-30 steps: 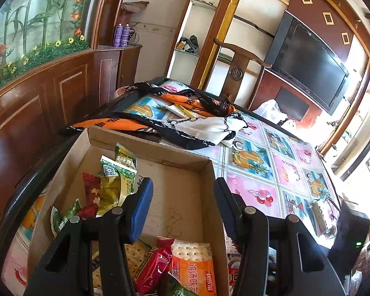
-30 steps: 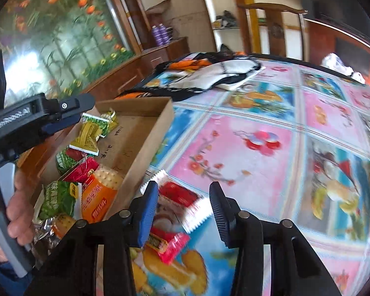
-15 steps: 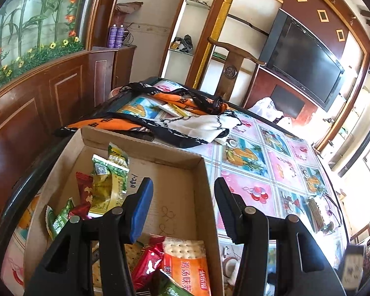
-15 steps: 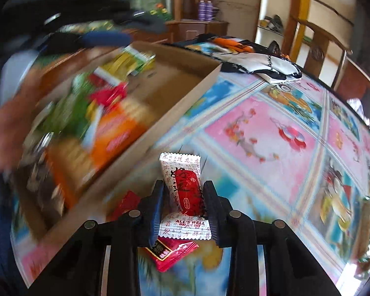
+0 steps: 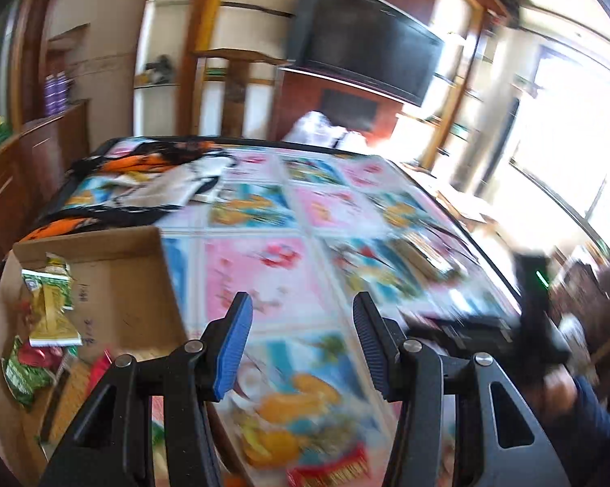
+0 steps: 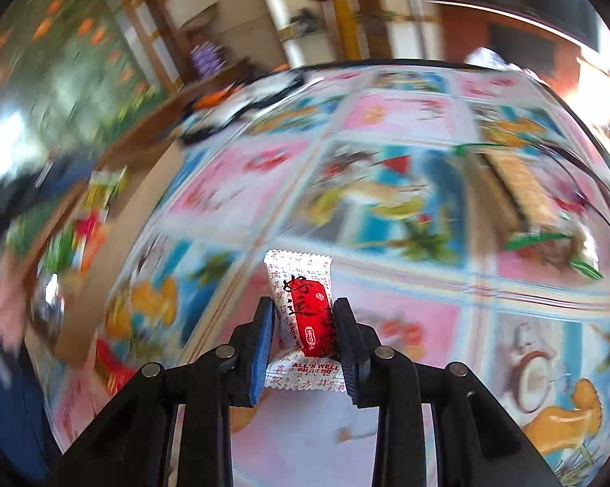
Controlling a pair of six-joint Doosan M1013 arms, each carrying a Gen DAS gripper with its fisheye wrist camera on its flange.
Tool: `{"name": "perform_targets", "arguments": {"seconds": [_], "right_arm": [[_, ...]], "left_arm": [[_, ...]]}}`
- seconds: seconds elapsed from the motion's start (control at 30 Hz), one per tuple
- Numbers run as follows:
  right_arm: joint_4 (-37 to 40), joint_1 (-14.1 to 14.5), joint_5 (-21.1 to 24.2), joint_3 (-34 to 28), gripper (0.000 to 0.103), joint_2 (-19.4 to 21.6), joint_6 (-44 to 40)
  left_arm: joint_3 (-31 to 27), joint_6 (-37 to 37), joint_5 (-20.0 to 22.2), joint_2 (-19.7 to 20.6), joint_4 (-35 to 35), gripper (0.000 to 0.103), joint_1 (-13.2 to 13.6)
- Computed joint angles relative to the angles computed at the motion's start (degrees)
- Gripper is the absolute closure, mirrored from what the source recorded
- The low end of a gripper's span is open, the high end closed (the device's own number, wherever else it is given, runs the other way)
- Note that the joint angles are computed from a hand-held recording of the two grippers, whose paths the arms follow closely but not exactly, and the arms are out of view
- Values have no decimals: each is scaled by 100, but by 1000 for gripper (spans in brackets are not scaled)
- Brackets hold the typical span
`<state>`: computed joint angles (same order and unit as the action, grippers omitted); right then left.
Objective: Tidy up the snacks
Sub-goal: 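Grasp a white red-printed candy packet with the right tool while the left grasps a red candy packet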
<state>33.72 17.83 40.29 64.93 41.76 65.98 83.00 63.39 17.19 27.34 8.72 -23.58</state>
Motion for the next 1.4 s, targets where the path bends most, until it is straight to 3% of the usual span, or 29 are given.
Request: {"name": "perform_targets", "arguments": {"seconds": [0.1, 0.27, 0.33, 0.47, 0.67, 0.77, 0.87, 1.03, 1.2, 1.27, 1.4], "right_arm": [[442, -92, 46, 17, 71, -8, -45], [951, -138, 46, 161, 71, -115, -430], [1094, -121, 15, 206, 71, -155, -562], [1227, -105, -13, 251, 71, -184, -684], [1238, -105, -24, 241, 71, -176, -675], [1262, -113, -12, 239, 71, -170, -693], [1285, -112, -30, 244, 71, -176, -718], [997, -96, -212, 263, 71, -197, -455], [-121, -1, -684, 301, 71, -250, 359], [-615, 35, -780, 284, 71, -247, 714], [-855, 38, -622, 181, 71, -170, 941]], "left_arm": [[241, 1362, 128, -167, -731, 53, -136], [216, 2360, 1220, -112, -644, 60, -336], [220, 2547, 1525, -103, -490, 60, -391], [107, 3265, 1863, -23, -850, 60, -390], [-373, 2409, 2720, 394, 97, 60, -476], [-441, 2294, 2690, 439, -20, 72, -445], [-651, 1686, 2774, 576, 191, 85, -494], [-1065, 753, 2731, 863, 352, 85, -564], [-1546, -8, 2547, 1161, -42, 85, -459], [-1686, -572, 2390, 1263, 384, 85, -471], [-1616, -1476, 1989, 1283, 1108, 85, -489]]}}
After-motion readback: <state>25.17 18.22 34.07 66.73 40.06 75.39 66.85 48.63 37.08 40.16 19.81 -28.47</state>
